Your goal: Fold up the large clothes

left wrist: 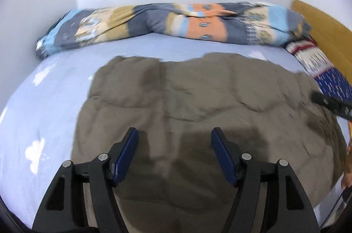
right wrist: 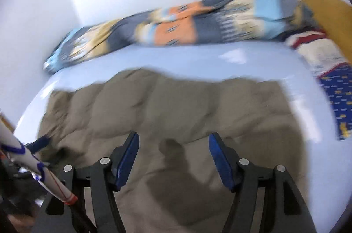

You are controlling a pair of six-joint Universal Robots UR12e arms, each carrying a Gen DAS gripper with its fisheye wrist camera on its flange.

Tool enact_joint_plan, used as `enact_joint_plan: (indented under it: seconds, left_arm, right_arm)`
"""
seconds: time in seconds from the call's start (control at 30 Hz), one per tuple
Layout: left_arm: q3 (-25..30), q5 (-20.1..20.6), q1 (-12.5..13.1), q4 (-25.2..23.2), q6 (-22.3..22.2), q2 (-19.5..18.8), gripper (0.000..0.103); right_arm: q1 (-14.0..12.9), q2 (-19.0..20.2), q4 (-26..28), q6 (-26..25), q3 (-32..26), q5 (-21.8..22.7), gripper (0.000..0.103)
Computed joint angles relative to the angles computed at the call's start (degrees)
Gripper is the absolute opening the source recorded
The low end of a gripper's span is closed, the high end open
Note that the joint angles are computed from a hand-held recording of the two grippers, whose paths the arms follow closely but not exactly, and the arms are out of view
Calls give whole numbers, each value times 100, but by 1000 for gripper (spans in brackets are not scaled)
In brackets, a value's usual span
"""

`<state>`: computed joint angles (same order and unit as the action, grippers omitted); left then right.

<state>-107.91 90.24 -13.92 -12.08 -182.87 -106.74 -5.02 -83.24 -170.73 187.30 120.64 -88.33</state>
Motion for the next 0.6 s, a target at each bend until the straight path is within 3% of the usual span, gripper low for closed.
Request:
enact_joint_plan:
  seconds: [0.07, 0.17, 0.27, 0.43, 0.53, 0.6]
  left_arm:
    - [52, 104, 80, -174, -273, -42, 68]
    - [93, -245, 205, -466, -546, -81, 68]
    - [110, -36, 131, -478, -455, -105, 68]
    - [-33, 210, 52, -83, -437, -18, 68]
    - [-120, 339, 7, 162, -382, 45, 68]
    - [-159, 283, 13, 216, -354, 86, 68]
  right_arm:
    - [-130, 33, 253, 212, -14, -238, 70]
    - [-299, 111, 705, 524, -66, 12, 70]
    - [-264, 222, 978, 558, -183, -2, 71]
    - [-254, 34, 700, 627, -46, 36, 71]
    - [-185, -133, 461, 548, 81, -172, 71]
    - [-211, -264, 413, 450, 185, 70, 71]
